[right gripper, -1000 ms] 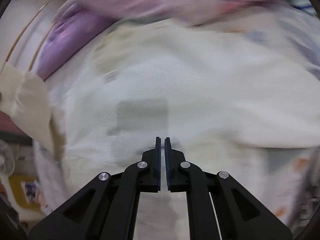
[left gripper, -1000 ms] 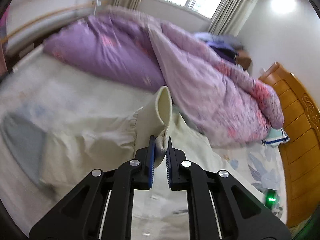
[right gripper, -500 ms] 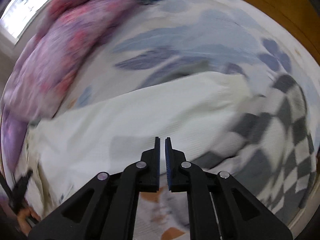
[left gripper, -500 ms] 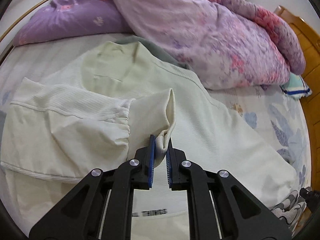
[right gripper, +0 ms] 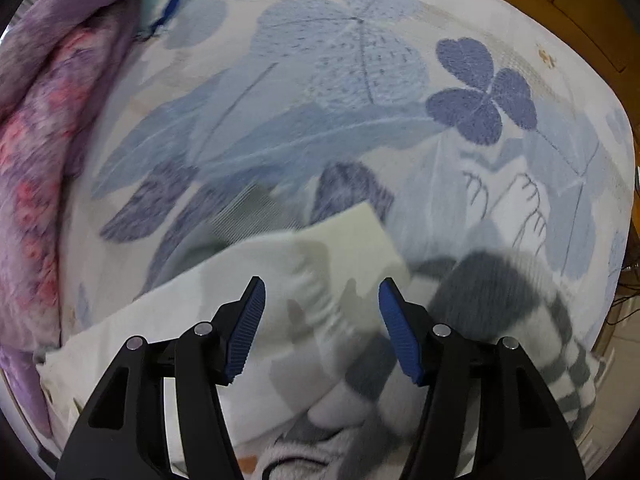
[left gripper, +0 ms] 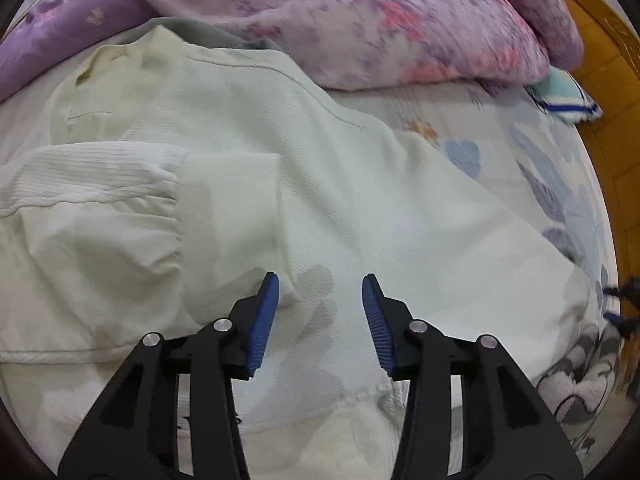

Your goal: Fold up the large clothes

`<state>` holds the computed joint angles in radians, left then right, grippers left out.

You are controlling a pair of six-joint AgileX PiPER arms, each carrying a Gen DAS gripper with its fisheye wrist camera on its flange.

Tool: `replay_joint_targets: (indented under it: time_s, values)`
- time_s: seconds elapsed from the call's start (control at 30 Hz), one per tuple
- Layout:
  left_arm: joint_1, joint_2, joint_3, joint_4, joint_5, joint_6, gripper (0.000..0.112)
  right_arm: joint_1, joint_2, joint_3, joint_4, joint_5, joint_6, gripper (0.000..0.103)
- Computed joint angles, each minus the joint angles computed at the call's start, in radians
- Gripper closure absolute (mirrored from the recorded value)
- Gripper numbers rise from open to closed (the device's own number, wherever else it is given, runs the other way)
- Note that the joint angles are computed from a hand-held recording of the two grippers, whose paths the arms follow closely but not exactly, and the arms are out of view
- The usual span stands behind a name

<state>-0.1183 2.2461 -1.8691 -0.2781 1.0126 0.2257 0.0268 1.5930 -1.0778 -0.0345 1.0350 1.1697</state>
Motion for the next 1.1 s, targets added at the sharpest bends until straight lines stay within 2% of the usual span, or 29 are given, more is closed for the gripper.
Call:
replay_joint_targets:
  time_s: [0.07, 0.17, 0.23, 0.27, 0.33, 0.47, 0.63, 0.67, 0.7, 0.73, 0.77, 0.83, 0.9, 0.97, 1.1]
  values:
    - [0.006, -0.02, 0.026, -0.022, -0.002, 0.009, 0.054, -0.021, 0.046, -0.018, -0.003, 0.02, -0.011, 0.047]
    - [0.029, -0.067, 0.071, -0.055, -0.018, 0.017, 0.051, -0.014, 0.131, -0.081, -0.068, 0.108, -0.034, 0.047]
    - [0.044, -0.084, 0.067, -0.058, 0.003, 0.011, 0.05, -0.035, 0.16, -0.078, -0.058, 0.098, -0.076, 0.046]
    - [0.047, -0.092, 0.065, -0.049, 0.006, 0.006, 0.044, -0.043, 0.171, -0.078, -0.055, 0.091, -0.097, 0.046]
    - [0.054, -0.113, 0.064, 0.001, 0.012, -0.012, 0.043, -0.06, 0.204, -0.096, -0.052, 0.105, -0.146, 0.042]
    - [0.05, -0.152, 0.076, 0.107, 0.009, -0.026, 0.043, -0.127, 0.225, -0.068, 0.003, 0.05, -0.297, 0.035]
    - [0.044, -0.214, 0.135, 0.188, -0.035, -0.005, 0.041, -0.247, 0.149, 0.092, 0.144, -0.139, -0.53, 0.035]
    - [0.042, -0.22, 0.142, 0.197, -0.042, -0.006, 0.041, -0.248, 0.129, 0.117, 0.138, -0.165, -0.532, 0.037]
    - [0.042, -0.226, 0.149, 0.205, -0.046, -0.006, 0.041, -0.241, 0.114, 0.132, 0.123, -0.18, -0.519, 0.045]
    - [0.044, -0.228, 0.15, 0.205, -0.047, -0.003, 0.04, -0.215, 0.095, 0.144, 0.086, -0.194, -0.485, 0.059]
    - [0.041, -0.228, 0.151, 0.208, -0.049, -0.01, 0.04, -0.184, 0.076, 0.151, 0.041, -0.197, -0.438, 0.066]
    - [0.038, -0.23, 0.149, 0.243, -0.042, -0.032, 0.04, -0.096, 0.052, 0.138, -0.1, -0.126, -0.295, 0.093]
    - [0.045, -0.235, 0.149, 0.249, -0.039, -0.032, 0.04, 0.001, 0.019, 0.132, -0.231, -0.062, -0.186, 0.098]
    - [0.049, -0.24, 0.151, 0.267, -0.041, -0.028, 0.033, 0.075, -0.033, 0.14, -0.288, -0.019, -0.101, 0.1]
    - [0.067, -0.232, 0.146, 0.3, -0.055, -0.007, 0.032, 0.238, -0.1, 0.094, -0.369, 0.099, 0.066, 0.1]
